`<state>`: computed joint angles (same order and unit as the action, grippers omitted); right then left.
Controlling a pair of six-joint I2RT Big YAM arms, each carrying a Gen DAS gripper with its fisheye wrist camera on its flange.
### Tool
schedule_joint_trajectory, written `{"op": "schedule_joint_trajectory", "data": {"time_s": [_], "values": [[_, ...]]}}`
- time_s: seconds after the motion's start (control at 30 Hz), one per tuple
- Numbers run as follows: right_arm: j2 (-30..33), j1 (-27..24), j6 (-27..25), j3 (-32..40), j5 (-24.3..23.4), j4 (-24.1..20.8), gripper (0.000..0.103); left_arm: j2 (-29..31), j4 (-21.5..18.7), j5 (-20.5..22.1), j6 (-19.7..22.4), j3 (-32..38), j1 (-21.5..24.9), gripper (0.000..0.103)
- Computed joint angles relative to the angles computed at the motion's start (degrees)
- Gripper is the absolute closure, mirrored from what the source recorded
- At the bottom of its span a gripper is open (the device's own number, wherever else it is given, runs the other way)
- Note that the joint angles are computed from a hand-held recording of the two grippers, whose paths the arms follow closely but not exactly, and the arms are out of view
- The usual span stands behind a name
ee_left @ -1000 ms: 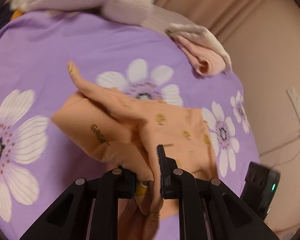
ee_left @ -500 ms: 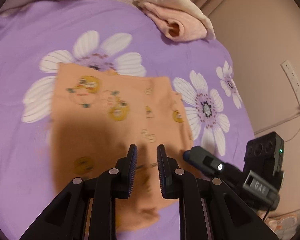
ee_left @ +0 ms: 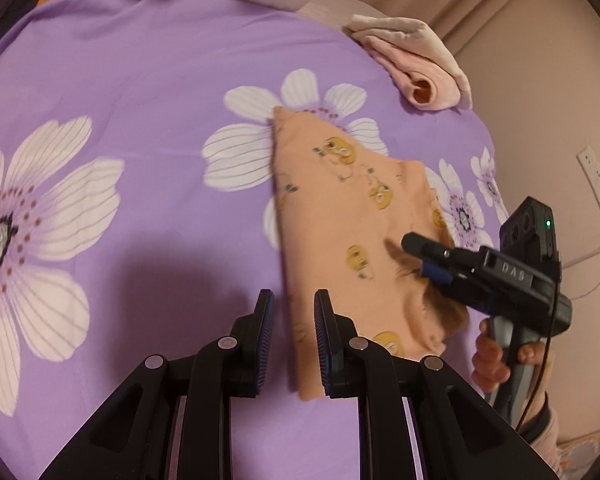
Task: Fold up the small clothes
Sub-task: 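Fold the held side over the shirt and grasp the hem with the right gripper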
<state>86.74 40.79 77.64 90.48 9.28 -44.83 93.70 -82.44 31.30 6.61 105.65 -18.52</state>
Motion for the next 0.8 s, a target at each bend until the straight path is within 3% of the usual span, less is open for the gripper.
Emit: {"op": "schedule_joint_trajectory", "data": {"time_s": [0.2,0.23,0.27,0.33,0.43,0.63,0.8], "values": [[2.1,-1.2,-2.2,1.7,-2.8,0.2,0.060,0.4,-0.3,2.3,-0.7,-0.9,1.3,0.087],[2.0,-1.4,-2.1,1.2,-3.0,1.2,0.068,0.5,-0.2,2.5,-1.1,-0.8,1.3,0.087],[2.1,-1.6,-2.4,1.3,-3.0,1.3,0.083,0.6,-0.1,2.6,-1.5,-0.8,1.3,0.087],[2.6,-1.7,-4.1,2.3,-2.0,0.0,0.095,0.6,-0.1,2.5,-1.9,-0.7,1.1,0.087],[1.1,-1.9,-6.2,2.0,-0.3,0.6,0.096,0.7,-0.4,2.5,-1.9,-0.2,0.6,0.087],[-3.7,-2.5,-11.5,4.4,8.1,-8.7,0.096,1.5,-0.1,3.1,-2.1,1.4,-1.6,0.087],[-4.6,-3.4,-9.9,2.6,8.6,-16.4,0.095,2.6,0.4,3.0,-2.8,2.5,-4.4,0.087]]}}
